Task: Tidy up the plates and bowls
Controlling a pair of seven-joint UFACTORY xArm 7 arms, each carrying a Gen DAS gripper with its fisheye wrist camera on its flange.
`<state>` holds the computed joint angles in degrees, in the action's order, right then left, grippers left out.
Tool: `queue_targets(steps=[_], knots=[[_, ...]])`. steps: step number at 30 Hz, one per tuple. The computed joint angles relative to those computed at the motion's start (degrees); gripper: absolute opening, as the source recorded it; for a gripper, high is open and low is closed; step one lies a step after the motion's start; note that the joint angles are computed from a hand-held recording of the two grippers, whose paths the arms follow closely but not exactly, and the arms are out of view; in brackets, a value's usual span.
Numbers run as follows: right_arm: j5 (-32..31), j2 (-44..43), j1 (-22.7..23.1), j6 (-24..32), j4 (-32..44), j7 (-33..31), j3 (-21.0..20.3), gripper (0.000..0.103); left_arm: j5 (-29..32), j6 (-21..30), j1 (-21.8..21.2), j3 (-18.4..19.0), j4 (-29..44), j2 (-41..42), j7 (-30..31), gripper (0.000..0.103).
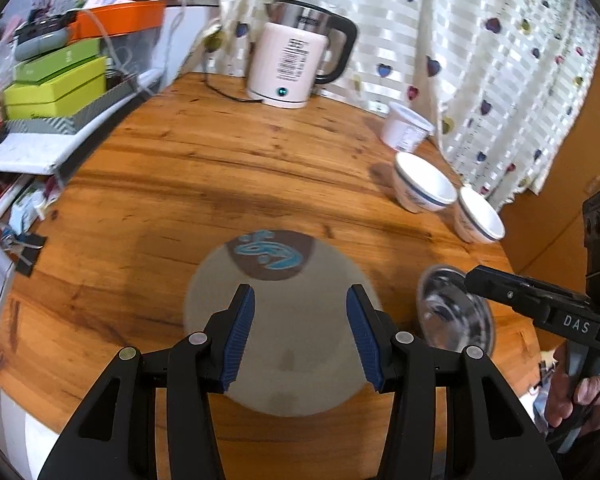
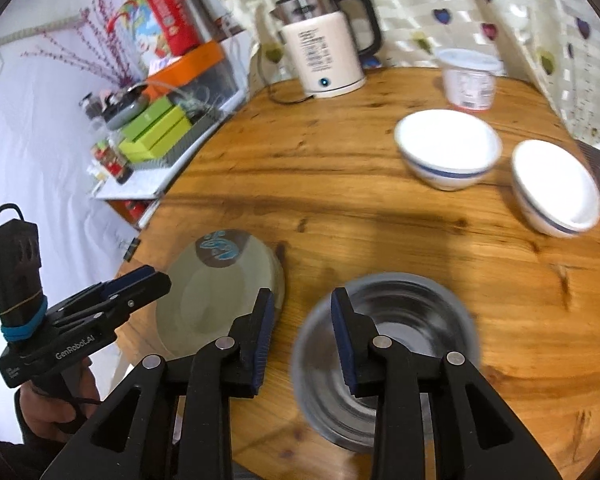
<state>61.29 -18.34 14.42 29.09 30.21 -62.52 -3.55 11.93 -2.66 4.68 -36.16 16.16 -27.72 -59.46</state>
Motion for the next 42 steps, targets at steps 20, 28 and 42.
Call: queue_targets(steps=[20,28,42], knots=[[-0.26,0.17,-7.37,1.94,-0.49,-1.09,-4.92,0.029,5.46,-0.23,8.08,-10.14,12.6,11.72,1.8,0.049],[0.88,2.64,-9.21,3.54,1.96,-0.78,-4.4,0.029,9.54,1.31,3.2,-3.61,17.04,17.22,1.93,0.049],[1.19,12.05,-12.03,3.74,12.18,2.56,-0.71,0.029,2.68,6.42,-10.97,11.82,29.8,28.57,15.48,0.049]])
